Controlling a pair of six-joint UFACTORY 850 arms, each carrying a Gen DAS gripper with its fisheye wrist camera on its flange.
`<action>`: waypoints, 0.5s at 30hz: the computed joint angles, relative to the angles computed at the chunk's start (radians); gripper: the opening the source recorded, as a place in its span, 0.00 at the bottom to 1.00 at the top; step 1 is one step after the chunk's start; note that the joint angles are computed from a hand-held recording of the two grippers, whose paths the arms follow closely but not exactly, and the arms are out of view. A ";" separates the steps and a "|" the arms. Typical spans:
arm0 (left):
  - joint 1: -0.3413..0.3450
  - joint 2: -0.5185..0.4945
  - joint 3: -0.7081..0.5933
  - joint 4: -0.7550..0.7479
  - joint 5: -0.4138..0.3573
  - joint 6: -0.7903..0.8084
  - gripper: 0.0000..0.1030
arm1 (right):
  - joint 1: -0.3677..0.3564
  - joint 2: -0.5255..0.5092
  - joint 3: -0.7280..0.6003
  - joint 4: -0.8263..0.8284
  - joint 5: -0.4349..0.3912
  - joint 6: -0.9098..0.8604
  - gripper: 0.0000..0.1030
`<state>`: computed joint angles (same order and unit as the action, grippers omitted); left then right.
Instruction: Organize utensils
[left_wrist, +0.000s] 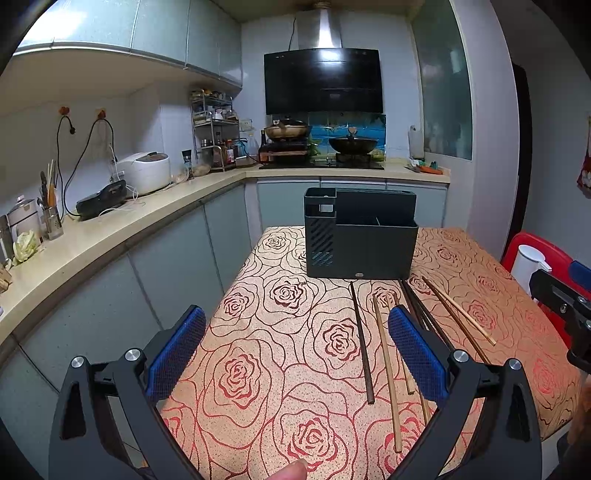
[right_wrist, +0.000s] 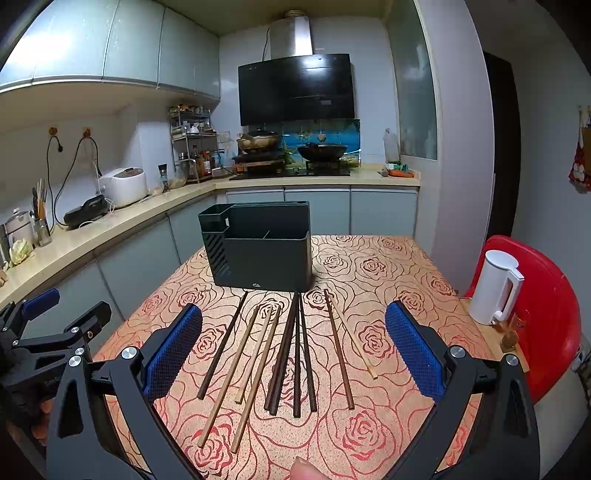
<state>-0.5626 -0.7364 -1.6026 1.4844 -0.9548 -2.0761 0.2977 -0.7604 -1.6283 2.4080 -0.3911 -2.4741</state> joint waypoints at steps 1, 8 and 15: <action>0.000 -0.001 -0.001 0.000 0.000 0.001 0.93 | 0.000 0.000 -0.001 0.001 0.000 0.000 0.94; 0.000 0.007 0.003 0.006 0.000 -0.004 0.93 | 0.002 0.000 0.004 0.020 -0.004 -0.020 0.94; 0.002 0.012 0.011 0.012 0.001 -0.015 0.93 | 0.003 0.000 0.004 0.023 -0.004 -0.021 0.94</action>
